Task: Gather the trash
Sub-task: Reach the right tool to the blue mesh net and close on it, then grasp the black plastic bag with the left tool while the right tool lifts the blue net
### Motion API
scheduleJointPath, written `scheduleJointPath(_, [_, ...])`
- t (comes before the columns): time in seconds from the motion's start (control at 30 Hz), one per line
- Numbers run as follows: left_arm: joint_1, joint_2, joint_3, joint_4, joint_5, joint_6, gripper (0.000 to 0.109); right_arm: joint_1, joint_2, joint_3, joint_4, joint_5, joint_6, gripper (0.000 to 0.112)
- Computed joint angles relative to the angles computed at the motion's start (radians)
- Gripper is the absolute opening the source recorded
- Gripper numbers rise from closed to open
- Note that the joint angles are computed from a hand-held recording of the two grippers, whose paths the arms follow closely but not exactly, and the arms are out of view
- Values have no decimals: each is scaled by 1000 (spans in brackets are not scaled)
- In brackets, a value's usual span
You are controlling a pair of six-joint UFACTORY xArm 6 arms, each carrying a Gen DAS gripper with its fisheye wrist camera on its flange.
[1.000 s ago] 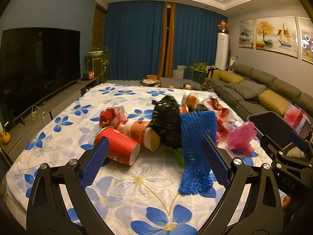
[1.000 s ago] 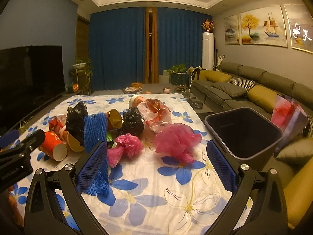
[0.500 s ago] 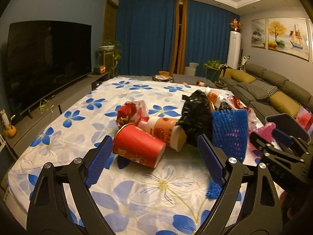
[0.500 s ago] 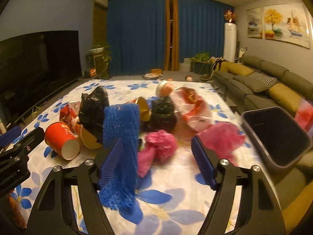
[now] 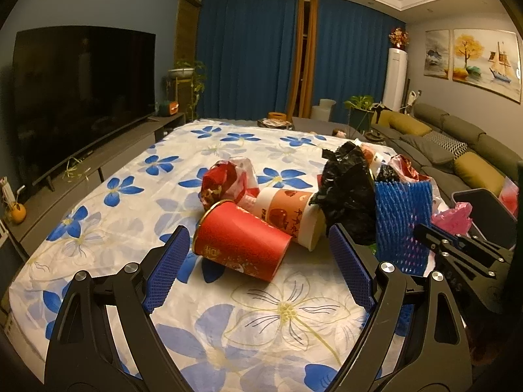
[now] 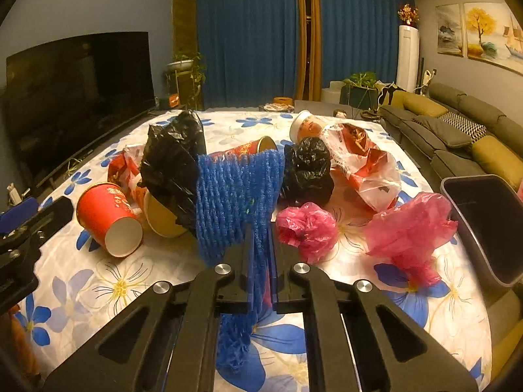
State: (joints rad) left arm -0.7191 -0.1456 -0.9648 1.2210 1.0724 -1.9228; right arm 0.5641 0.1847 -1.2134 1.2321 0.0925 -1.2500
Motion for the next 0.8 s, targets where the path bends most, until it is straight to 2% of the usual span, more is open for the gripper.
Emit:
scheduleJointPath(0.13, [9,18,-23,11,-31,14,86,-16,-49,11,157,10,-143,8])
scheduleJointPath(0.27, [38,40,-54,30,-108,35,84,-32,-83,22,242,6,-225,8])
scheduleJointPath(0.4, [98,83,-111,61,-221,62,83,-54,-96,31,223,11,-199,8])
scheduleJointPath(0.53, [171,133,-168,74,-344,68,73,-64,-99,34,225,11,-204,8])
scheduleJointPath(0.63, [221,178,-205,57,-429,94,59,-73,-100,38,221,12,-201,8])
scheduleJointPath(0.7, [246,209,-226,10,-470,141,40,-82,-98,40,208,14,-184,8])
scheduleJointPath(0.8, [264,221,-220,6,-531,125,15,-98,-96,43,174,21,-150,8])
